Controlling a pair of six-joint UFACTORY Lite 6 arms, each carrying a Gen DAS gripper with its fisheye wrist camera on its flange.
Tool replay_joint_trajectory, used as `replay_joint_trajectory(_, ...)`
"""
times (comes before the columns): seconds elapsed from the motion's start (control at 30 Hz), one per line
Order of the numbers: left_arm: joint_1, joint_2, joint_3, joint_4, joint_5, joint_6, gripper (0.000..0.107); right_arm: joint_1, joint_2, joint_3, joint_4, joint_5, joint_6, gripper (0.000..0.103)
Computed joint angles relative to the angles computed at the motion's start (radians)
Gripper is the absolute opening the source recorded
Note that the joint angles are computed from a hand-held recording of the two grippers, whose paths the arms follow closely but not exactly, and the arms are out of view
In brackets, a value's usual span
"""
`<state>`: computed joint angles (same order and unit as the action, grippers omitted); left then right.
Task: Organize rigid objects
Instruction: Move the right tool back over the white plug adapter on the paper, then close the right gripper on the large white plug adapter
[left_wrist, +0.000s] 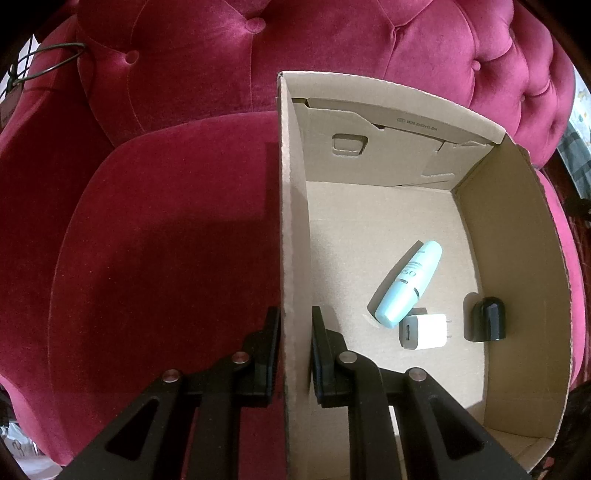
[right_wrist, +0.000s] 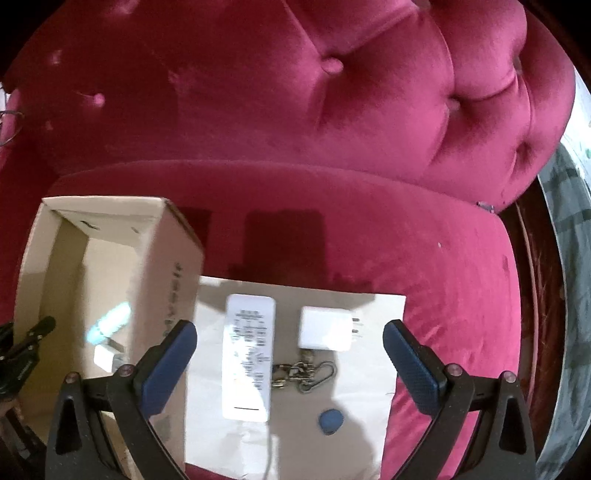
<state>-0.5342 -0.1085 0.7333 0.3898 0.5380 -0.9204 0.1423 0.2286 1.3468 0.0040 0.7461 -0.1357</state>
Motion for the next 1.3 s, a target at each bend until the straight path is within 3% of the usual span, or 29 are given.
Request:
replay_joint_trajectory(0.4, -0.015, 0.024, 0.017, 0.015, 0.007, -0.026, 0.016, -0.102, 0.181, 0.012, 0.018, -0.103, -0.052, 0.103)
replay_joint_trajectory(0.93, -0.028, 0.036, 0.024, 0.027, 0.012, -0.042, 0.016, -0.15, 0.398, 0.139, 0.064, -0.126, -0.11, 0.101)
replay_joint_trajectory(1.1, -0.023, 0.033, 0.021, 0.024, 0.01, -0.035, 0.016, -0.16, 0.462, 0.2, 0.086, -0.102, -0.123, 0.087)
replay_joint_trajectory(1.13, -0.023, 0.033, 0.02, 0.024, 0.009, -0.036, 0.016, -0.162, 0.47, 0.21, 0.089, -0.096, -0.129, 0.082)
replay_joint_trajectory(1.17, -0.022, 0.032, 0.019, 0.024, 0.009, -0.035, 0.016, -0.164, 0.481, 0.224, 0.095, -0.086, -0.135, 0.07)
replay_joint_trajectory(1.3, -0.023, 0.032, 0.019, 0.025, 0.01, -0.036, 0.016, -0.164, 0.487, 0.224, 0.096, -0.085, -0.143, 0.07)
